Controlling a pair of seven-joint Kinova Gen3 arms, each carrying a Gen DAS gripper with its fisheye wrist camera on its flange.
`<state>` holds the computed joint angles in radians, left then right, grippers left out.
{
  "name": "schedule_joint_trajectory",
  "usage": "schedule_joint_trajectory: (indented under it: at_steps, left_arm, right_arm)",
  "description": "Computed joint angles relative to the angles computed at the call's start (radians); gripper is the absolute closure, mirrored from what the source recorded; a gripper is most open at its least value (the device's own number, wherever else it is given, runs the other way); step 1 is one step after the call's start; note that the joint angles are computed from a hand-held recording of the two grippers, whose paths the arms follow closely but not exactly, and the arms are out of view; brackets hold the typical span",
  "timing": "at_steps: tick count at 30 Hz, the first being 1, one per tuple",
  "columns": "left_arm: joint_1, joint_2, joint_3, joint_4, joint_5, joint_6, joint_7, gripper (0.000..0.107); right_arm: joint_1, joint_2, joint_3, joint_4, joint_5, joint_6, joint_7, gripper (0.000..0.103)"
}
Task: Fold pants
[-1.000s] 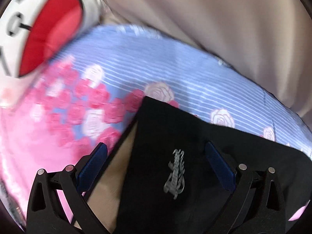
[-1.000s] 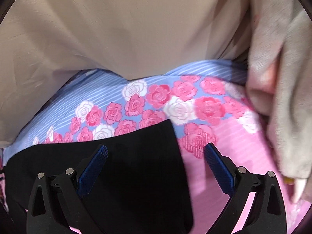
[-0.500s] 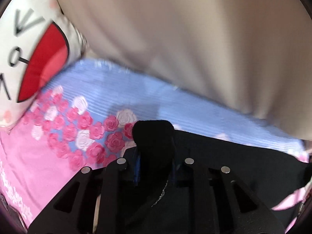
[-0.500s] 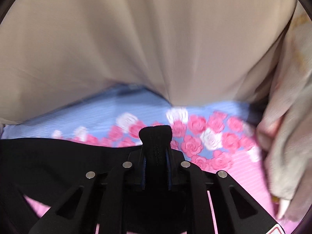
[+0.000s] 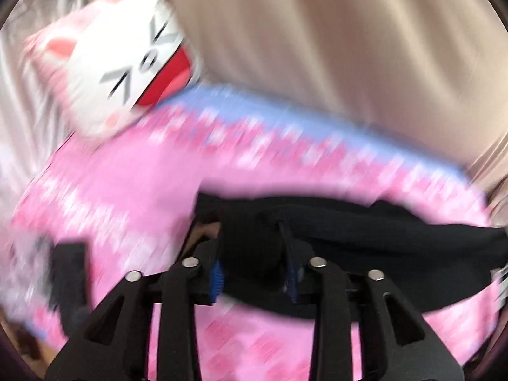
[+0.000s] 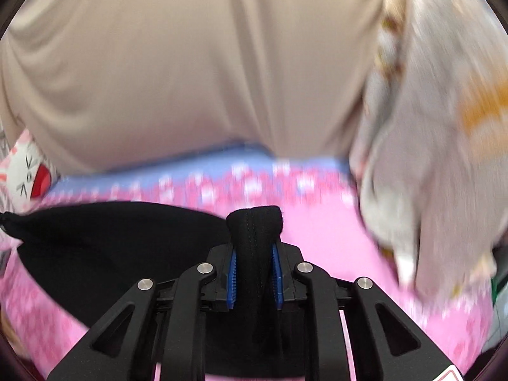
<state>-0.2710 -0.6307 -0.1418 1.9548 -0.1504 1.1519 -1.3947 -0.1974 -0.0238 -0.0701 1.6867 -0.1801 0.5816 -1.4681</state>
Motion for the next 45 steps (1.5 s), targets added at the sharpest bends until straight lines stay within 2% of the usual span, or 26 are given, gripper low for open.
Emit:
schedule_joint_trajectory:
  at_steps: [2,3,4,6,8,9,12,14,18,20,21,22,23,24,27,28,29,30,31,32,34,36,38,41,43,45]
  left_arm:
    - [-0.07,0.01,0.093,0.082,-0.081,0.014,0.035,0.046]
    - [-0.11,0.004,0.137,0.121,-0.122,0.016,0.065,0.024]
    - [-0.131,-0.007,0.163,0.155,-0.148,0.017,0.094,0.013]
    - [-0.118,-0.07,0.159,0.184,-0.151,0.036,0.155,0.013]
    - [-0.063,-0.134,0.083,0.163,-0.109,0.066,0.174,0.01]
    - [-0.055,-0.166,0.047,0.152,-0.089,0.071,0.177,0.009]
    - [-0.11,-0.228,-0.021,0.12,-0.012,0.076,0.166,0.009]
    - [-0.13,-0.208,-0.074,0.118,0.051,0.055,0.158,0.009]
    - [-0.045,-0.099,-0.259,0.169,0.206,0.0,0.141,0.01]
    - [0.026,-0.062,-0.352,0.203,0.26,-0.072,0.136,0.01]
    - [0.072,-0.037,-0.397,0.206,0.265,-0.103,0.124,0.015]
    - [0.101,0.001,-0.423,0.194,0.255,-0.118,0.116,0.044]
    - [0.129,0.019,-0.43,0.176,0.228,-0.116,0.123,0.066]
    - [0.138,0.019,-0.423,0.159,0.211,-0.111,0.12,0.099]
    - [0.118,-0.076,-0.378,0.111,0.225,-0.14,0.053,0.101]
    - [0.085,-0.102,-0.338,0.104,0.22,-0.153,0.04,0.097]
    - [0.047,-0.11,-0.294,0.103,0.198,-0.17,0.036,0.095]
    - [0.006,-0.1,-0.248,0.122,0.16,-0.188,0.028,0.082]
    - [-0.041,-0.071,-0.207,0.146,0.119,-0.194,0.032,0.052]
    - [-0.087,-0.033,-0.17,0.157,0.078,-0.184,0.053,0.04]
    - [-0.161,-0.012,-0.137,0.209,0.038,-0.179,0.091,0.036]
    - [-0.18,-0.06,-0.168,0.237,0.062,-0.165,0.098,0.036]
    - [-0.254,-0.096,-0.157,0.229,0.1,-0.125,0.099,0.035]
    - [-0.388,-0.152,-0.03,0.192,0.1,-0.077,0.114,0.027]
    - [-0.462,-0.196,0.062,0.175,0.109,-0.077,0.095,0.01]
    - [-0.508,-0.25,0.155,0.158,0.144,-0.09,0.049,0.01]
  right_arm:
    - [0.013,-0.006,-0.023,0.049,0.049,0.026,-0.035,0.076]
    - [-0.003,-0.007,-0.009,0.072,0.057,0.041,-0.041,0.074]
    - [-0.012,-0.017,0.005,0.101,0.066,0.04,-0.044,0.07]
    - [0.003,-0.049,-0.021,0.147,0.122,0.049,-0.098,0.06]
    - [0.011,-0.109,-0.024,0.2,0.155,0.025,-0.159,0.04]
    - [0.017,-0.13,-0.031,0.211,0.172,0.016,-0.194,0.037]
    - [0.035,-0.236,-0.012,0.27,0.151,-0.02,-0.235,0.034]
    - [0.027,-0.288,0.014,0.304,0.103,-0.05,-0.249,0.028]
    - [0.001,-0.327,0.011,0.365,0.041,-0.114,-0.281,0.025]
    - [0.015,-0.314,-0.048,0.359,0.064,-0.103,-0.319,0.025]
    - [0.015,-0.303,-0.069,0.353,0.077,-0.097,-0.332,0.025]
    - [0.021,-0.291,-0.096,0.343,0.096,-0.09,-0.354,0.025]
    - [0.024,-0.275,-0.126,0.33,0.117,-0.078,-0.379,0.025]
    - [0.019,-0.268,-0.142,0.321,0.131,-0.07,-0.398,0.025]
    - [0.022,-0.259,-0.201,0.299,0.2,-0.065,-0.476,0.025]
    - [0.033,-0.264,-0.228,0.299,0.232,-0.071,-0.515,0.023]
    - [0.03,-0.269,-0.239,0.305,0.249,-0.087,-0.537,0.017]
    - [0.021,-0.271,-0.238,0.315,0.256,-0.106,-0.551,0.017]
    - [0.02,-0.27,-0.243,0.322,0.266,-0.12,-0.569,0.017]
    - [0.007,-0.255,-0.236,0.324,0.262,-0.123,-0.572,0.017]
    - [0.0,-0.224,-0.24,0.308,0.287,-0.088,-0.603,0.017]
    - [0.031,-0.194,-0.284,0.275,0.362,-0.01,-0.683,0.017]
    - [0.031,-0.192,-0.274,0.258,0.398,0.037,-0.723,0.017]
    - [0.043,-0.186,-0.253,0.225,0.461,0.091,-0.791,0.017]
    - [0.058,-0.15,-0.232,0.18,0.477,0.13,-0.799,0.017]
    - [0.023,-0.12,-0.15,0.158,0.429,0.119,-0.748,0.017]
